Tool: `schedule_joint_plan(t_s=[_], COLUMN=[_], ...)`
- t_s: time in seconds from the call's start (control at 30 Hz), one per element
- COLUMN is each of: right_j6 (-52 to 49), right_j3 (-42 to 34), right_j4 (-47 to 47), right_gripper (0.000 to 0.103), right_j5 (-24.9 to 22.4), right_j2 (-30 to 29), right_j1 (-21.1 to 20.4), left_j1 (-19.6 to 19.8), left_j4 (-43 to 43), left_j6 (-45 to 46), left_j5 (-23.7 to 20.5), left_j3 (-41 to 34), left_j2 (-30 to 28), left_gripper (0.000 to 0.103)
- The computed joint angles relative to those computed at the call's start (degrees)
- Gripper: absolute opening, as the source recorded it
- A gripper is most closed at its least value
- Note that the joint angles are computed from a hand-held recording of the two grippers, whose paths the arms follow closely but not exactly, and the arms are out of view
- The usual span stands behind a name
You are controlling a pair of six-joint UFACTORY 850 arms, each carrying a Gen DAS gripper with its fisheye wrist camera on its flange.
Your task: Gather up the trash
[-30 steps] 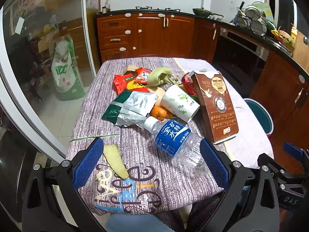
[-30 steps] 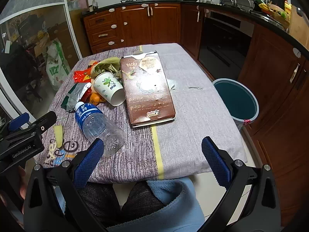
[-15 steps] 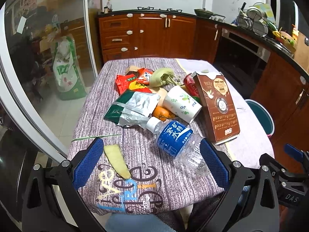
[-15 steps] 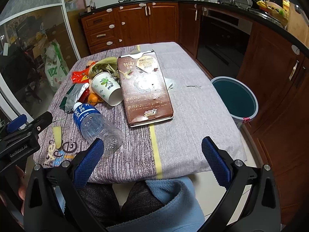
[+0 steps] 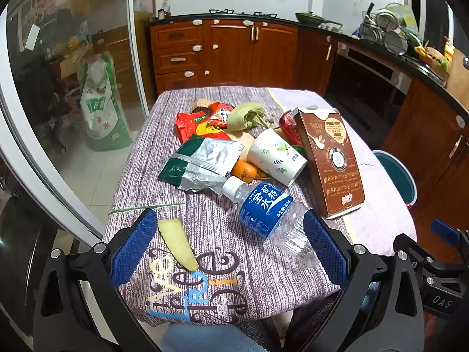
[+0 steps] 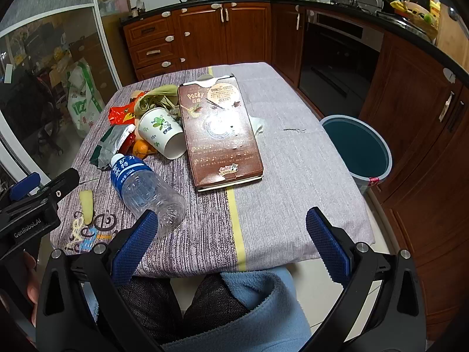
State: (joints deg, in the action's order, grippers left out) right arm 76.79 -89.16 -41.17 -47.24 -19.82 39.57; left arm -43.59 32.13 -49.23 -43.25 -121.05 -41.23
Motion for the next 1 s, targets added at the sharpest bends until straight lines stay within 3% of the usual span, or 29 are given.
schedule_joint_plan(t_s=[1.0], right_j6=[0.0], right_j3=[0.0], right_j4=[0.3], right_gripper=[0.097], right_j5=[0.4], right_j2=[0.1], right_j1=[-0.5], left_j1=[-0.5], left_j4=[-1.9], left_j6=[1.1], left_j5=[-1.1], left_j3=[-0.9], left_j2=[-1.0], left_gripper=[0.099])
